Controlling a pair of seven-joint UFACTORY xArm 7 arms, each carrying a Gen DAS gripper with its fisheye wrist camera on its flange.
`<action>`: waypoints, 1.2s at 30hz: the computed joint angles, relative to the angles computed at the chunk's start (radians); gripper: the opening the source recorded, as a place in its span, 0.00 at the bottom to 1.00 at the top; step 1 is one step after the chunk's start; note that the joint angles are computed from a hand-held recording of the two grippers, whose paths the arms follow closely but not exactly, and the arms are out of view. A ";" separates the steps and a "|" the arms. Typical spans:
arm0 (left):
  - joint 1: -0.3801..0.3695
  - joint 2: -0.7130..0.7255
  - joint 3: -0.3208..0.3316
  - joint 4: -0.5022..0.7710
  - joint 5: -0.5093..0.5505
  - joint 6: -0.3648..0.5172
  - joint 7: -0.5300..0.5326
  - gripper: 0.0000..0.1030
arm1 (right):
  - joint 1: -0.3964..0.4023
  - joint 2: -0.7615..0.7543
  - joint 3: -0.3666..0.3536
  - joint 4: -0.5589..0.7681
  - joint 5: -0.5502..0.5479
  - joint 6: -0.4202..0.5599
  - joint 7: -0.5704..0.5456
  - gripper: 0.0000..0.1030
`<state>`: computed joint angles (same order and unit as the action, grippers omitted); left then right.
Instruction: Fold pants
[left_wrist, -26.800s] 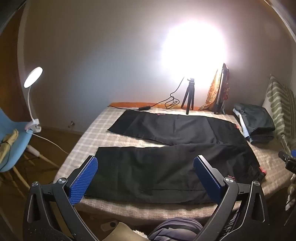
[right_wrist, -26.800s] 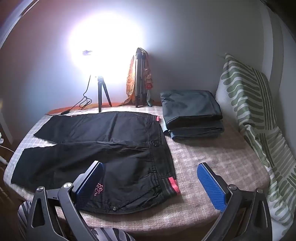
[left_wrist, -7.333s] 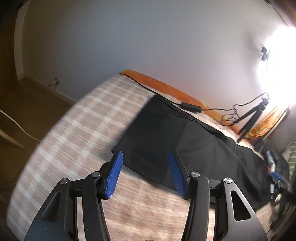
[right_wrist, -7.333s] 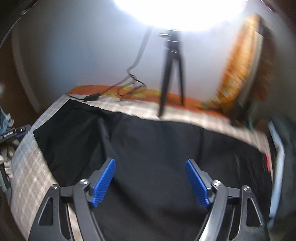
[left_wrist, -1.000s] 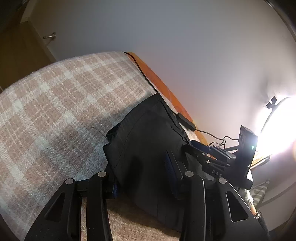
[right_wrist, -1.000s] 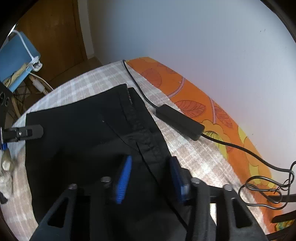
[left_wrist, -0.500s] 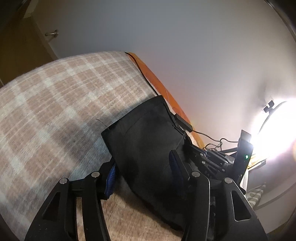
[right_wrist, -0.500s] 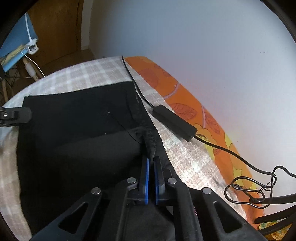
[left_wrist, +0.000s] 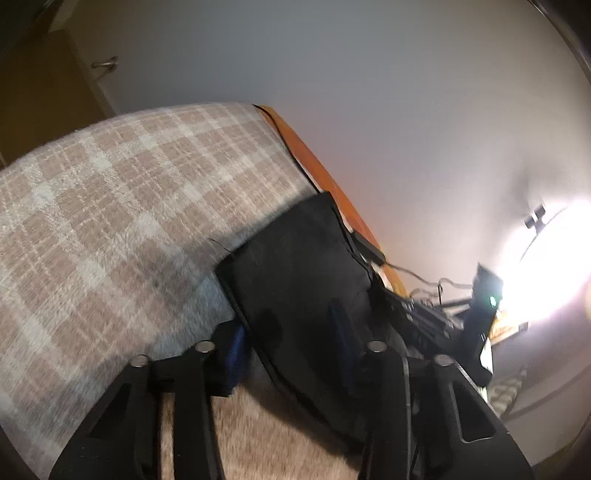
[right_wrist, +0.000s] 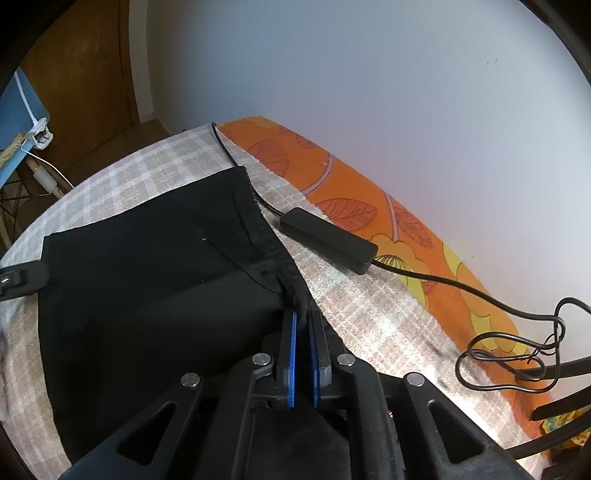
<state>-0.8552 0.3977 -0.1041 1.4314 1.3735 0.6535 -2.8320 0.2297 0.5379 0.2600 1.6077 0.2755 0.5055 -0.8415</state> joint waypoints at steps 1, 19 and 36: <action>0.001 0.000 0.002 -0.001 -0.002 0.004 -0.012 0.28 | -0.007 -0.001 0.006 0.002 0.009 0.012 -0.004 0.09; -0.078 0.251 0.003 0.468 -0.294 0.188 0.914 0.02 | -0.110 -0.089 0.009 0.043 0.359 0.343 0.016 0.64; -0.187 0.457 0.105 0.789 -0.568 0.200 1.295 0.02 | -0.112 -0.066 0.000 -0.002 0.557 0.389 0.131 0.03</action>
